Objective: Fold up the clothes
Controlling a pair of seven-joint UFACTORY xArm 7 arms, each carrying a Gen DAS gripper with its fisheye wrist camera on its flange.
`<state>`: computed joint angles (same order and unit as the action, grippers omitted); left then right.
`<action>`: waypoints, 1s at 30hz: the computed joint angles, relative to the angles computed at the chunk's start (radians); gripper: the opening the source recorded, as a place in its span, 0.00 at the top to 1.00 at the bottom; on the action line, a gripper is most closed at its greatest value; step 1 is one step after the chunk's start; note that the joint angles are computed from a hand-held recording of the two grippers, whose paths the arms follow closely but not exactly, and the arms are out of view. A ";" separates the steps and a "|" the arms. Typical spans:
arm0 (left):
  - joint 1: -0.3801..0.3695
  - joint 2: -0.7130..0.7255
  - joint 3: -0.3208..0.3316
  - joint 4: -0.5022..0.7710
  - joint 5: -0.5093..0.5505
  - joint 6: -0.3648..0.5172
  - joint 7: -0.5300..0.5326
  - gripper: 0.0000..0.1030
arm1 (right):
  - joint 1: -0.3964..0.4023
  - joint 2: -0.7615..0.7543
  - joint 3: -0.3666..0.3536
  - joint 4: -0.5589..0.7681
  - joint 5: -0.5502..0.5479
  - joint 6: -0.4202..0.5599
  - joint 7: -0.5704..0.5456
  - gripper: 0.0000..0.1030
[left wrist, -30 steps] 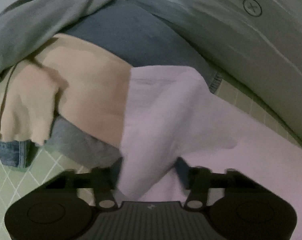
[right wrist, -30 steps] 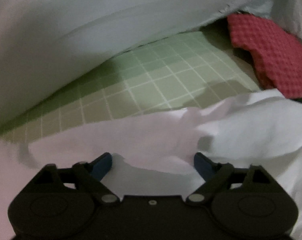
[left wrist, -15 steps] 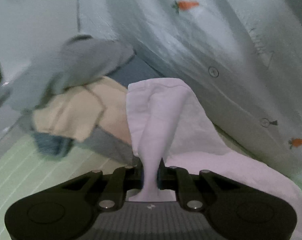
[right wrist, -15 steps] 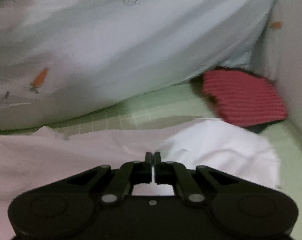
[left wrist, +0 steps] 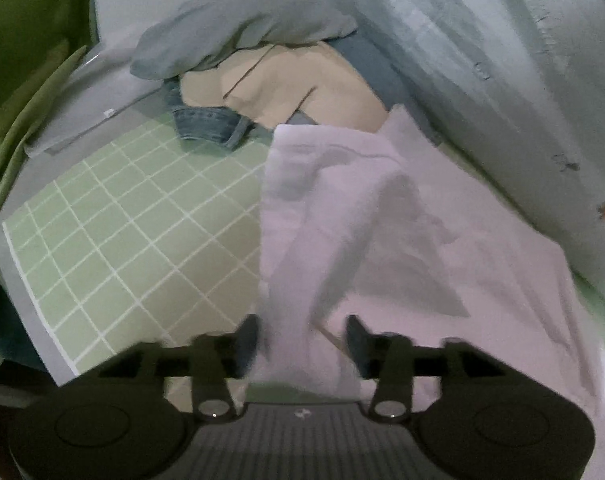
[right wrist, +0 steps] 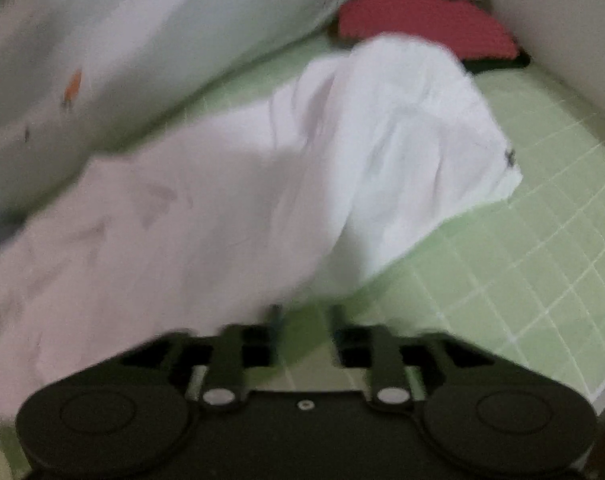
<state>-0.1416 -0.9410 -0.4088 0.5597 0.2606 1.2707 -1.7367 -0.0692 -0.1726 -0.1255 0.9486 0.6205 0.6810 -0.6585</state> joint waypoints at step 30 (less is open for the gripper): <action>0.223 0.554 0.211 0.133 0.213 -0.482 -0.138 0.74 | 0.025 0.751 0.176 0.852 -0.276 0.025 0.533 0.95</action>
